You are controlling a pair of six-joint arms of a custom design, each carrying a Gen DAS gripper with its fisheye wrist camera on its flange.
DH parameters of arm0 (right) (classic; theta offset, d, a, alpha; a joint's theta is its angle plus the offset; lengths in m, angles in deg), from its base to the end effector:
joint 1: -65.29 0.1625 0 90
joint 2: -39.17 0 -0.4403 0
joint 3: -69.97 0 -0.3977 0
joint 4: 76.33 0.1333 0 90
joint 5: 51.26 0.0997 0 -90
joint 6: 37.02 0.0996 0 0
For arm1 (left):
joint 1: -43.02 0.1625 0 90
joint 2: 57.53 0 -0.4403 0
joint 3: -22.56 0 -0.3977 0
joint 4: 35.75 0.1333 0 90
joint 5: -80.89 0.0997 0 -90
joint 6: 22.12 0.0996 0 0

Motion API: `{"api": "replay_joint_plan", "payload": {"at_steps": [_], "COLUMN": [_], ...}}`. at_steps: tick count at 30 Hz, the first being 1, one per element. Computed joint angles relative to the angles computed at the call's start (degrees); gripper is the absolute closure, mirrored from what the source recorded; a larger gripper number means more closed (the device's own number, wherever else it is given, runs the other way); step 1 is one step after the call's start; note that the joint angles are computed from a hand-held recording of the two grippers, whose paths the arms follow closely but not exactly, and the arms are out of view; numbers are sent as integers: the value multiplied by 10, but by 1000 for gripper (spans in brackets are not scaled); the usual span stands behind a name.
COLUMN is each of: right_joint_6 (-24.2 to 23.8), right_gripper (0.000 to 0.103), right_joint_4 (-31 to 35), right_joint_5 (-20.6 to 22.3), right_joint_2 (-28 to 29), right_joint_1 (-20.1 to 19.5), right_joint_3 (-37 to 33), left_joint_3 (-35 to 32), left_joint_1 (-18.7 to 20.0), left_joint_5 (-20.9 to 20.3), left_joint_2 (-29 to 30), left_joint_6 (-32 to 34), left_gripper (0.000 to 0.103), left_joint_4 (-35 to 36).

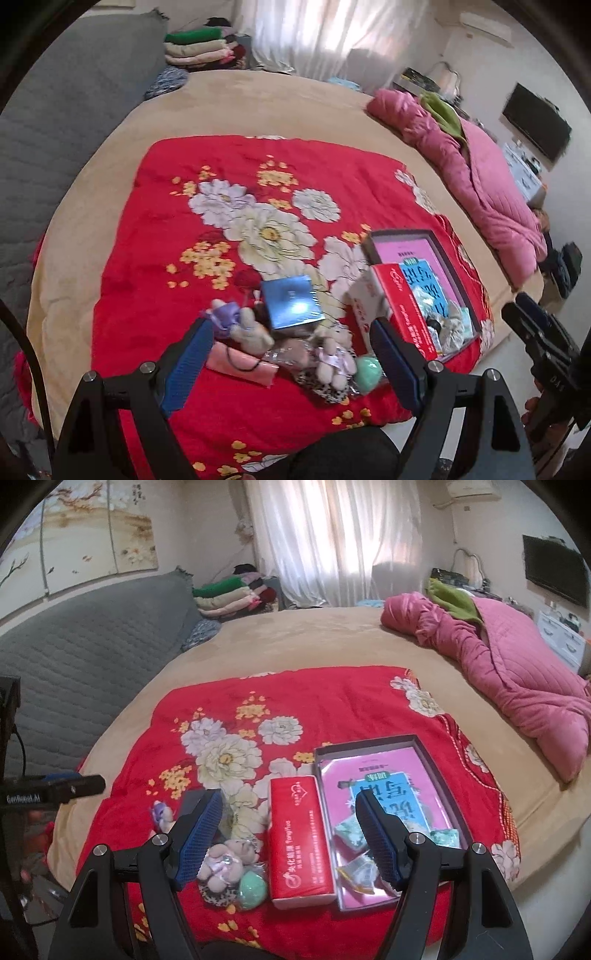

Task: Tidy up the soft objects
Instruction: 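Move both open tools over the pile of items beside the tray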

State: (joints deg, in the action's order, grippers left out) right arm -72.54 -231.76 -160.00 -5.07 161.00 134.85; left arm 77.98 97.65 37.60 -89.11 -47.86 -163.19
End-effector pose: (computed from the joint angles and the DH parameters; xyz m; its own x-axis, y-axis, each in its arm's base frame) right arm 0.1829 -0.8106 0.3328 -0.7442 -0.3037 0.5949 -0.6180 0.6509 -0.4409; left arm -0.3253 -0.8137 0.1894 -0.8372 -0.1124 -0.5352 0.2209 0.8257 -0.5191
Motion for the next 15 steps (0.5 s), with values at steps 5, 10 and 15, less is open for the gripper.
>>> {"api": "replay_joint_plan", "payload": {"at_steps": [5,10,15], "right_joint_6": [-11,-20,-33], "right_gripper": [27,27,27], "right_joint_4": [3,14,22], "right_joint_5": [-1,-4,-6], "right_joint_2": [4,12,20], "right_joint_1": [3,6,10], "right_joint_3": [4,0,-5], "left_joint_3": [38,72,95], "left_joint_1": [9,18,29], "left_joint_5": [13,16,8], "left_joint_2": [-27,-52,-67], "left_joint_6": [-21,-40,-58], "left_gripper": [17,17,17], "left_joint_4": [-11,-17,-12]}}
